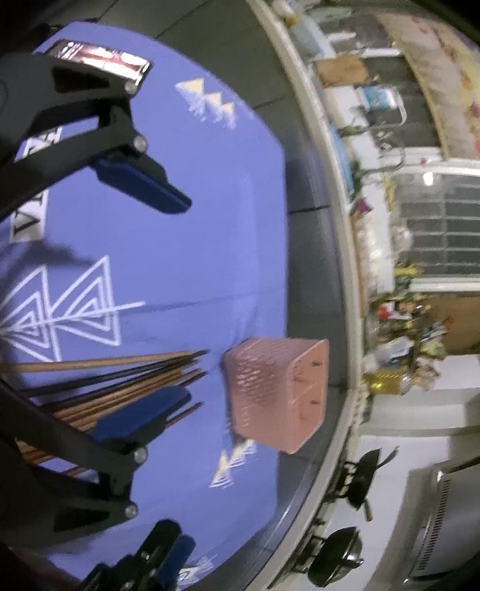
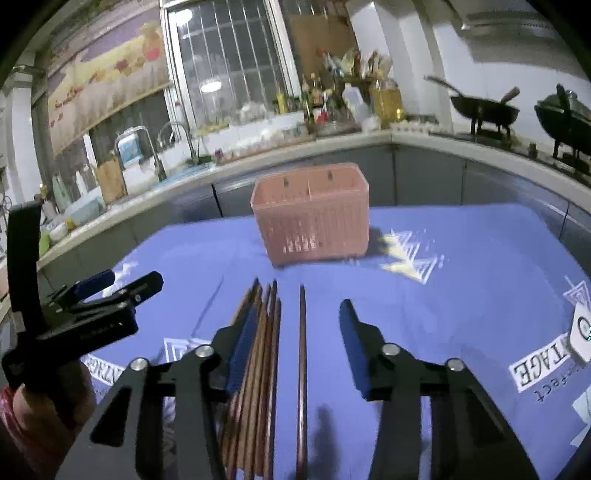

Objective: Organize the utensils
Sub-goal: 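Close the left tool on one chopstick while the right tool grasps another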

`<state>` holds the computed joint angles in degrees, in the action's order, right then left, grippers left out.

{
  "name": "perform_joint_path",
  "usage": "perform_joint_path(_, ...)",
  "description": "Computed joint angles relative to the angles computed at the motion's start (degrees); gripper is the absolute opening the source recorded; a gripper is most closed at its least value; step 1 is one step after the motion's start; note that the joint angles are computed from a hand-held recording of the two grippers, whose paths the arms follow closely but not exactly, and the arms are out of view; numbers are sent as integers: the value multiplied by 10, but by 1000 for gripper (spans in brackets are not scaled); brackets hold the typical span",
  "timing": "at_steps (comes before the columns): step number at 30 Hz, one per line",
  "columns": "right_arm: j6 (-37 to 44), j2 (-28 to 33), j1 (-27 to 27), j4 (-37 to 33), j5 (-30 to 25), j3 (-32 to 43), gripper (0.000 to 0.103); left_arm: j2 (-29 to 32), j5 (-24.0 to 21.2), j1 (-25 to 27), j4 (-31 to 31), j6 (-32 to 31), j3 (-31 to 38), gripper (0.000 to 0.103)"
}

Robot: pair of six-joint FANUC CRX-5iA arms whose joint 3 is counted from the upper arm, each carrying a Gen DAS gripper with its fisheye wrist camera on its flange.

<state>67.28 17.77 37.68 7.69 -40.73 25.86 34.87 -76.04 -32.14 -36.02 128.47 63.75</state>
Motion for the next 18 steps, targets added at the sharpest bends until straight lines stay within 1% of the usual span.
perform_joint_path(2,15,10,-1,-10,-21,12,35,-2,6,9,31,-15,-14,81)
perform_joint_path(3,23,13,-1,-16,-30,15,33,-1,5,12,45,-25,-17,76)
perform_joint_path(5,52,29,-2,-38,-65,36,27,2,4,21,84,-47,-29,69)
perform_joint_path(7,74,43,-2,-52,-94,52,25,10,-2,26,116,-64,-30,57)
perform_joint_path(8,82,50,-1,-55,-109,60,24,16,-8,30,135,-74,-29,54)
perform_joint_path(9,86,57,0,-54,-120,64,24,21,-12,32,148,-80,-27,47)
perform_joint_path(10,89,62,1,-53,-129,70,24,26,-18,34,162,-87,-26,43)
perform_joint_path(13,92,71,3,-48,-145,70,24,42,-36,36,180,-101,-13,36)
perform_joint_path(16,89,76,4,-34,-151,66,24,49,-39,36,181,-106,-7,36)
perform_joint_path(18,79,72,3,-22,-142,54,24,55,-45,35,177,-108,1,36)
